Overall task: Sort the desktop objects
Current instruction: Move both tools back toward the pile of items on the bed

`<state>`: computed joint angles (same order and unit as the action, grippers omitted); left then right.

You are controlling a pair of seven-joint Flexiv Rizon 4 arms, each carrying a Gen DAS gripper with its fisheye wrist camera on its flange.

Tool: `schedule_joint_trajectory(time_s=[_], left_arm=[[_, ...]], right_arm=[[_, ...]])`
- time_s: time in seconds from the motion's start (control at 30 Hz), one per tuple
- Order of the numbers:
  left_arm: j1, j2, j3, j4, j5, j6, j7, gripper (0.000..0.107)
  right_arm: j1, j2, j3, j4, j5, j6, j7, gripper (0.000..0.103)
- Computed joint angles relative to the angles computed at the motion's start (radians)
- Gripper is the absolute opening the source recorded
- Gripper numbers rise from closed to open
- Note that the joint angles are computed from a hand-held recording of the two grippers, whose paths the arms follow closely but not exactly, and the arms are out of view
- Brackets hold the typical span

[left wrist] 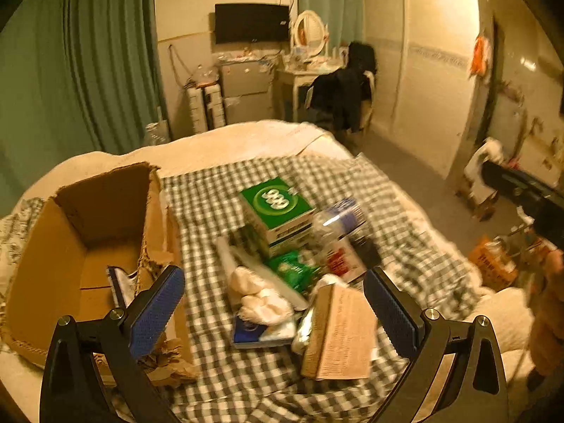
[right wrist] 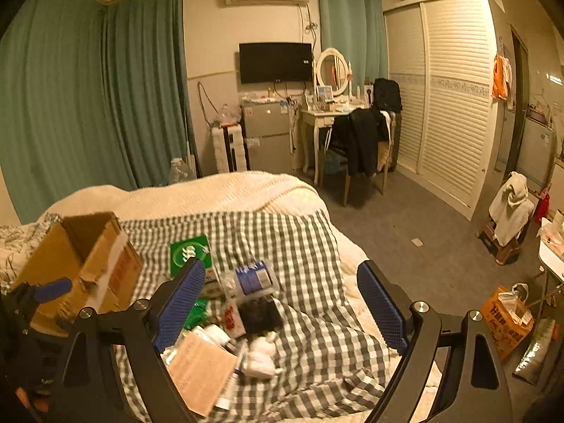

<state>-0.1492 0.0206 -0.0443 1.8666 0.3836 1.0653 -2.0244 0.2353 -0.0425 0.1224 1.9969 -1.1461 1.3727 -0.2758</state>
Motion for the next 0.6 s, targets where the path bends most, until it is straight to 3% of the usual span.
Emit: schedule_joint_trajectory(time_s=[0.1, 0.33, 0.47, 0.6], left_arm=[[-0.003, -0.013, -0.001, 0.009, -0.006, 0.020, 0.014, 0.103], [-0.023, -0.054, 0.000, 0.053, -0.158, 0.083, 0.169, 0.103], [-0.039, -0.079, -0.008, 0.064, -0.244, 0.074, 0.270, 0.103], [-0.057, -0.105, -0.007, 0.044, -0.237, 0.035, 0.292, 0.103]], right_arm=[[0.000, -0.007, 0.001, 0.006, 0.035, 0.002, -0.035, 0.088], [0.024, -0.036, 0.006, 0.000, 0.143, -0.042, -0.161, 0.088], [0.045, -0.065, 0.018, -0.017, 0.300, -0.102, -0.288, 0.088], [0.067, -0.104, 0.042, -0.055, 0.514, -0.180, -0.460, 0.088]])
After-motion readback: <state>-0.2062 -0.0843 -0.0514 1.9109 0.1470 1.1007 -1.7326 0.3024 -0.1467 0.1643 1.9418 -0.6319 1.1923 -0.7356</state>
